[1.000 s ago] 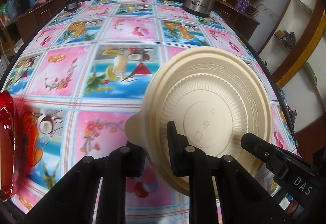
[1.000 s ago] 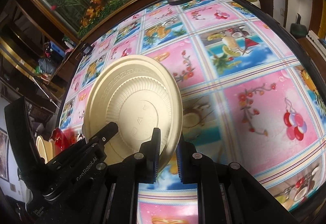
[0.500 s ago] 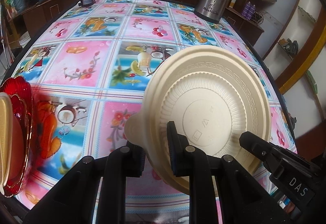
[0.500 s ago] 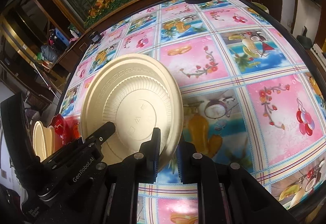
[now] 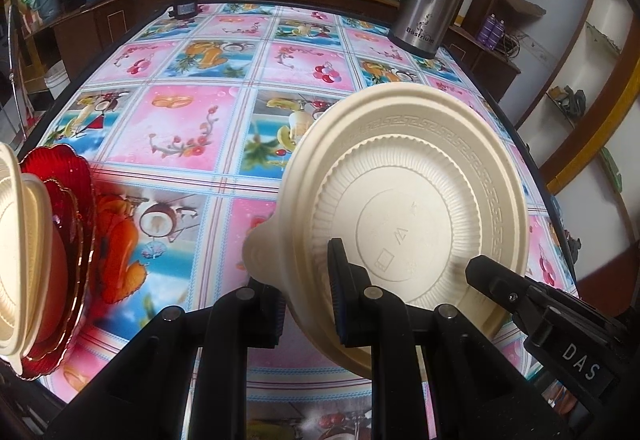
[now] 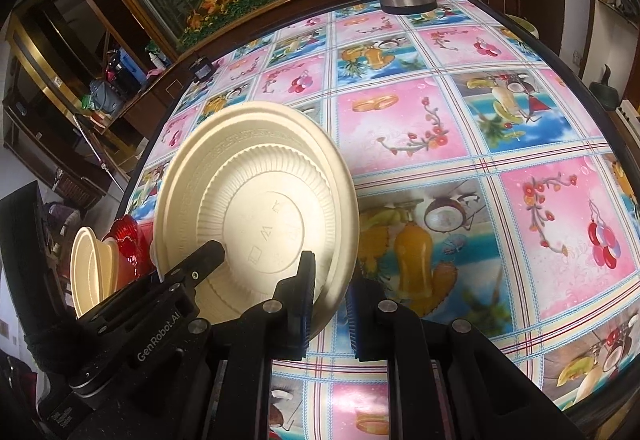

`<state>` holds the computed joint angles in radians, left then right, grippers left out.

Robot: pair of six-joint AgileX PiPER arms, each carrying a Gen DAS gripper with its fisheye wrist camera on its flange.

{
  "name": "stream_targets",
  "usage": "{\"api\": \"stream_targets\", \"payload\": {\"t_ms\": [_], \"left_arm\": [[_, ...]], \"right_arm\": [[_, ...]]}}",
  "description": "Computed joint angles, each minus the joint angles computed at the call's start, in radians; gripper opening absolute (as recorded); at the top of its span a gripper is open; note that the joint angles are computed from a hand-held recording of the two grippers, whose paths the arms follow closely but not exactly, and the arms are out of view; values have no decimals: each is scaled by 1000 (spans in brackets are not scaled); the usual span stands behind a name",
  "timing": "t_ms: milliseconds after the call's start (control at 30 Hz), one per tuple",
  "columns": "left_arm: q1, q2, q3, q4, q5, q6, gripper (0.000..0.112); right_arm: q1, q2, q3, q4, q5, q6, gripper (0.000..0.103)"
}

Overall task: Organize plates and bowls
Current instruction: 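Carry the beige bowl toward the plate stack with both grippers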

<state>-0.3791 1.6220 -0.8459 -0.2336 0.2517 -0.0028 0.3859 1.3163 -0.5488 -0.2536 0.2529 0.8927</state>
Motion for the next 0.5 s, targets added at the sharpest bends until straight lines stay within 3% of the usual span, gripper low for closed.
{"api": "stream_targets", "payload": {"t_ms": [500], "left_arm": [[59,-107,66,-22,-13,41,16]], "right_arm": [[108,-36,-32,-151,42,167,14]]}}
